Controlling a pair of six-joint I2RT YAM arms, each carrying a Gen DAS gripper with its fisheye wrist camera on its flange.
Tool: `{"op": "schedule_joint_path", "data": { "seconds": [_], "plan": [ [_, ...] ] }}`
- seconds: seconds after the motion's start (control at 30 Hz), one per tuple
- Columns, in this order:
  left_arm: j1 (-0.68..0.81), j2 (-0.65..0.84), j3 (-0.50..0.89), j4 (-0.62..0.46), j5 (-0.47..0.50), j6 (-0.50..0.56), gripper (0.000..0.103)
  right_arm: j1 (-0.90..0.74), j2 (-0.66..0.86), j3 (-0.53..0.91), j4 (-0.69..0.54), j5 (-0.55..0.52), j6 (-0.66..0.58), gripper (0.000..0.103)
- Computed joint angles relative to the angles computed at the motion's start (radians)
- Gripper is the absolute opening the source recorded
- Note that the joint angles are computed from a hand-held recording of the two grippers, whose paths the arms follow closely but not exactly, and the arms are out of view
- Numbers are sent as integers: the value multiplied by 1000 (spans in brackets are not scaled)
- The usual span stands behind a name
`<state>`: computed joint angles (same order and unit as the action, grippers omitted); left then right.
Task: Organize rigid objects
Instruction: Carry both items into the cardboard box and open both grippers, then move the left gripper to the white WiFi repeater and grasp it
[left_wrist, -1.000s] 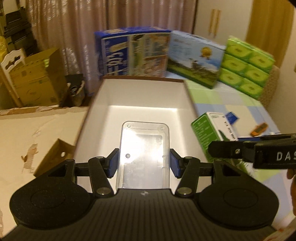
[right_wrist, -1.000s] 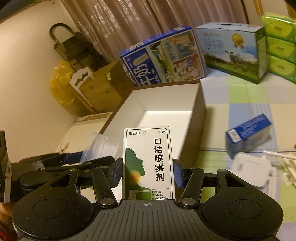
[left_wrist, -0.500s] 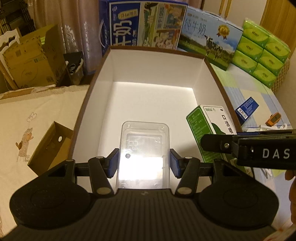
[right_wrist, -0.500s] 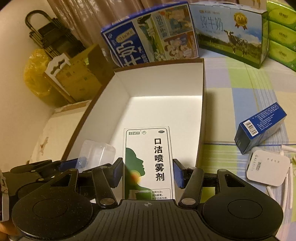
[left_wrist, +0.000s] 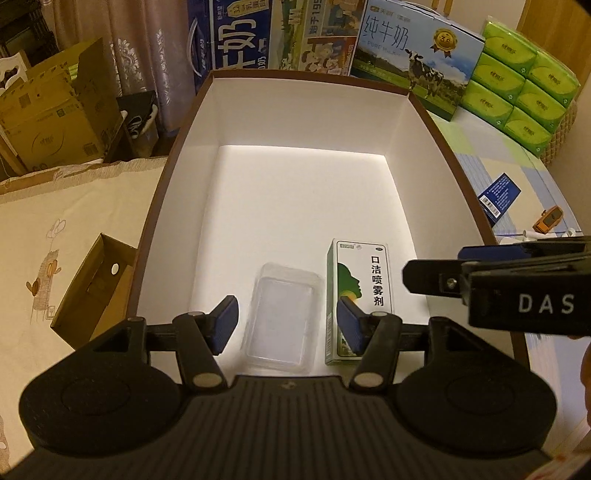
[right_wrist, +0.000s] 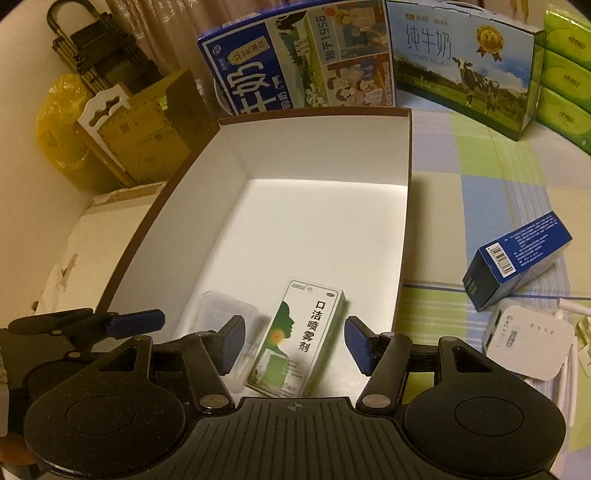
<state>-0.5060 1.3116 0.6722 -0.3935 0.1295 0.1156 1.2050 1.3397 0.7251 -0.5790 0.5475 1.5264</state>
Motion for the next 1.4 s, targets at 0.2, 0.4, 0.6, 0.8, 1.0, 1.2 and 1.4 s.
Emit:
{"op": "schedule_joint_path", "data": {
  "seconds": [0.2,0.4,0.6,0.8,1.0,1.2,1.4],
  "plan": [
    [7,-15,0,-9,-2,3,54,22,-8,0,-21,12,17,57],
    [-2,-54,-12,-28,-6,-8,54,46,-16,6,-38,28,28,57],
    [-5,-108,-23,-55,-8,-17,54,83,-26,16,-65,54,54,57],
    [-13,-176,-41,-90,-10,-33,54,137,-37,30,-96,89,82,57],
    [-44,-250,-52,-141,-23,-55,54,210,-48,47,-153,130,130,57],
    [-92,-312,-51,-181,-49,-93,54,274,-66,57,-214,161,190,57],
    [-157,-374,-57,-221,-84,-141,54,346,-77,72,-292,191,270,57]
  ]
}}
